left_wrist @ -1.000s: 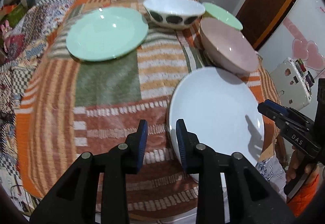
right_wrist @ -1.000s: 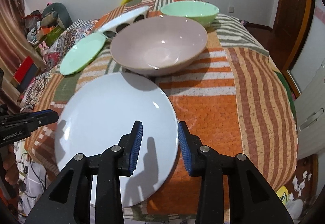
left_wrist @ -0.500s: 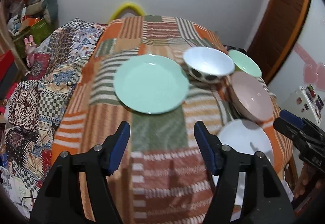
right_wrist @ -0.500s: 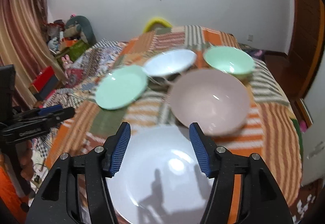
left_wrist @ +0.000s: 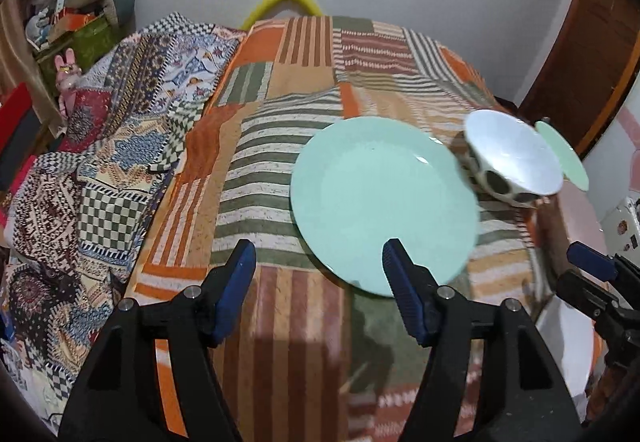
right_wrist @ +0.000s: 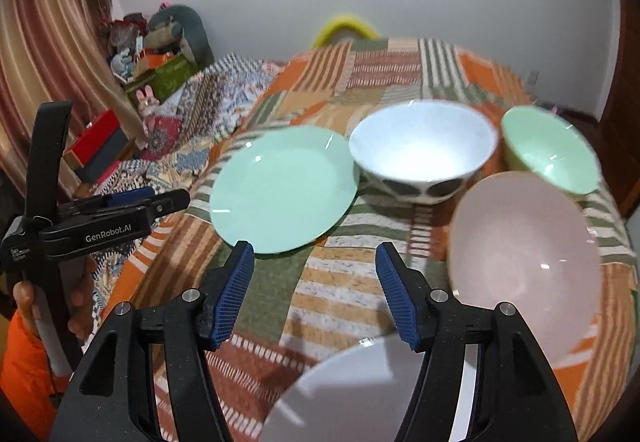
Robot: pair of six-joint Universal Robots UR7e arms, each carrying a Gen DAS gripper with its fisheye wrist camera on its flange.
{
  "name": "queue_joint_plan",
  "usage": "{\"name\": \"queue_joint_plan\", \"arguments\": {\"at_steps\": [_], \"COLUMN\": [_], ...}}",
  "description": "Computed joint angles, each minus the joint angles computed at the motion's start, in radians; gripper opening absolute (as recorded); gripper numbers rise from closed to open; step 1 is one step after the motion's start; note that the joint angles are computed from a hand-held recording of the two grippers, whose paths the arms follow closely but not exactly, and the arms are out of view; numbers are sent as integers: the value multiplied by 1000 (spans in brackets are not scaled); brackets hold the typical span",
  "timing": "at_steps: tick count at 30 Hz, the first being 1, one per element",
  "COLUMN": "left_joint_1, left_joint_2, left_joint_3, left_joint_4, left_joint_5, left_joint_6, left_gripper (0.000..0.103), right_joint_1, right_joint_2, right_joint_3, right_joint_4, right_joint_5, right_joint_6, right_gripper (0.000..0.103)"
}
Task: Organize plates and bowls
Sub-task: 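Move both grippers to the mint green plate and close on its rim, then lift the mint green plate edge with both grippers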
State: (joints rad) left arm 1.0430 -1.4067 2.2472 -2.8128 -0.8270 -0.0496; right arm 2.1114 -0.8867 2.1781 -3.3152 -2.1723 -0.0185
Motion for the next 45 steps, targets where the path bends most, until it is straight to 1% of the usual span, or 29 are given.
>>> {"name": "queue_joint_plan", "arguments": {"at_steps": [2,4,5,6,7,8,9,10,12,15,17,19,21,24,27,35,40,45], "left_joint_1": [29,59,72,86,99,113,121,132,148,168,176,186,193,183,178,152,153,155], "left_joint_2": [27,53,64,76,88,102,114,128,145,167,176,180,180,176,156,56,-8,-17], "left_joint_3": [-20,-45,-59,-75,-92,-107,-119,-135,-155,-180,-188,-198,-206,-194,-177,-86,-44,-49], "left_joint_4": [-26,-47,-47,-43,-40,-44,-46,-42,-39,-49,-53,-47,-33,-38,-26,53,107,146], "left_joint_5": [-15,-40,-54,-70,-82,-93,-99,-106,-120,-144,-153,-180,-210,-193,-190,-176,-196,-202], "left_joint_6": [30,54,61,68,74,83,90,96,103,114,118,113,116,119,110,67,43,34], "left_gripper": [65,62,55,49,46,41,34,31,24,20,19,18,12,12,12,13,13,13], "right_joint_1": [-19,-35,-40,-43,-45,-49,-53,-59,-72,-91,-99,-103,-102,-102,-109,-95,-96,-99], "right_joint_2": [4,8,15,26,33,39,41,42,51,62,71,78,83,80,62,28,23,30], "right_joint_3": [-17,-33,-42,-54,-64,-72,-76,-80,-94,-114,-125,-135,-142,-142,-130,-87,-80,-94], "right_joint_4": [36,67,75,86,99,113,118,124,142,164,179,192,200,209,222,253,258,268], "right_joint_5": [25,43,38,26,15,10,9,12,16,28,36,39,39,44,70,76,100,104], "right_joint_6": [18,29,29,22,21,24,27,30,42,55,66,73,70,90,106,90,87,81], "right_gripper": [60,59,58,52,50,47,45,43,34,32,32,32,31,31,31,32,32,31]}}
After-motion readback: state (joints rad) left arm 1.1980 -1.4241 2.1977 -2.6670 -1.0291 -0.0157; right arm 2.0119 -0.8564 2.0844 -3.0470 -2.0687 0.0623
